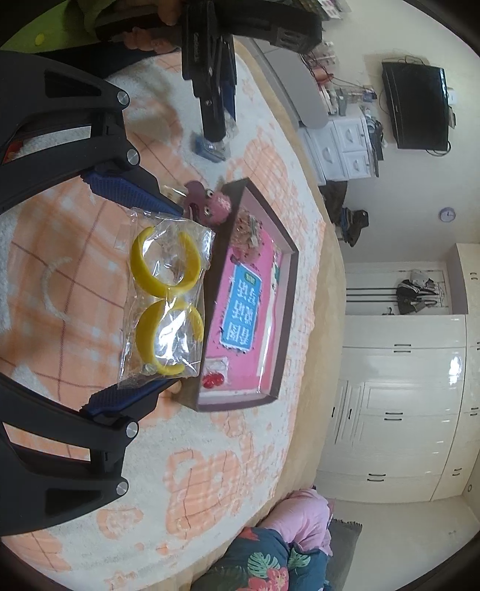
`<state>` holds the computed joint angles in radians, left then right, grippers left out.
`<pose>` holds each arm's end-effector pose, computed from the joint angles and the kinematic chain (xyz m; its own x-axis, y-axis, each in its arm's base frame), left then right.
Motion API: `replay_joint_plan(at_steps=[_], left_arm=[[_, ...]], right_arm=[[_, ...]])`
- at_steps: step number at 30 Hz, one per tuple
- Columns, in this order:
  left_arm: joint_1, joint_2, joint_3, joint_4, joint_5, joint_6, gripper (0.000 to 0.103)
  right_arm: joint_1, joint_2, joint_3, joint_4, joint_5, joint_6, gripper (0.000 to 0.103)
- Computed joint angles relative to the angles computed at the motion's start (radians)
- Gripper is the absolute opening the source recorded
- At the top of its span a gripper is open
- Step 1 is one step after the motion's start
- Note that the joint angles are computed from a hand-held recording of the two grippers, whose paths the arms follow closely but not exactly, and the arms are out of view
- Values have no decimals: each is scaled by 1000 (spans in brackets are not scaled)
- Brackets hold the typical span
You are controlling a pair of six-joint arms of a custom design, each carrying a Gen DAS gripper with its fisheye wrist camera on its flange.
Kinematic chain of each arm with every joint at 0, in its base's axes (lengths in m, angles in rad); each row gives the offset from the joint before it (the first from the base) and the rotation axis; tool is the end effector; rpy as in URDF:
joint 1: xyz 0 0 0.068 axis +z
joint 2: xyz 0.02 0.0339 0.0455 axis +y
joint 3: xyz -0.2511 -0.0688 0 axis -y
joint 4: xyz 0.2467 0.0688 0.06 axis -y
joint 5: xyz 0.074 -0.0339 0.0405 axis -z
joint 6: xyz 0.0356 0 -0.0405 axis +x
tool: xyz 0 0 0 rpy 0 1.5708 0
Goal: Organize jewelry
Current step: 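Carry the pearl card over the box with the left while the right carries the rings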
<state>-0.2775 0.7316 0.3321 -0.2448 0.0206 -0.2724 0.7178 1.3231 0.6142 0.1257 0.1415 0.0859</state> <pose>0.1646 -0.0477 0.1747 -0.6343 -0.0990 -0.7667 0.1236 0.9660 -0.2270 0.2112 0.1777 0.1817 -0.4615 -0.2903 -0.8383 -0.5248 0.8512 -0.0058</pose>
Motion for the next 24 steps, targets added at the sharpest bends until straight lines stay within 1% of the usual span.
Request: replay_joint_plan(at_steps=[5, 13, 24], left_arm=[[30, 50, 43, 31, 16, 26, 58], [63, 170, 116, 113, 41, 56, 58], [77, 315, 210, 206, 69, 48, 58]], right_arm=[[-21, 14, 26, 13, 10, -30, 78], [-69, 71, 97, 20, -7, -46, 78], [-112, 164, 200, 30, -12, -55, 78]])
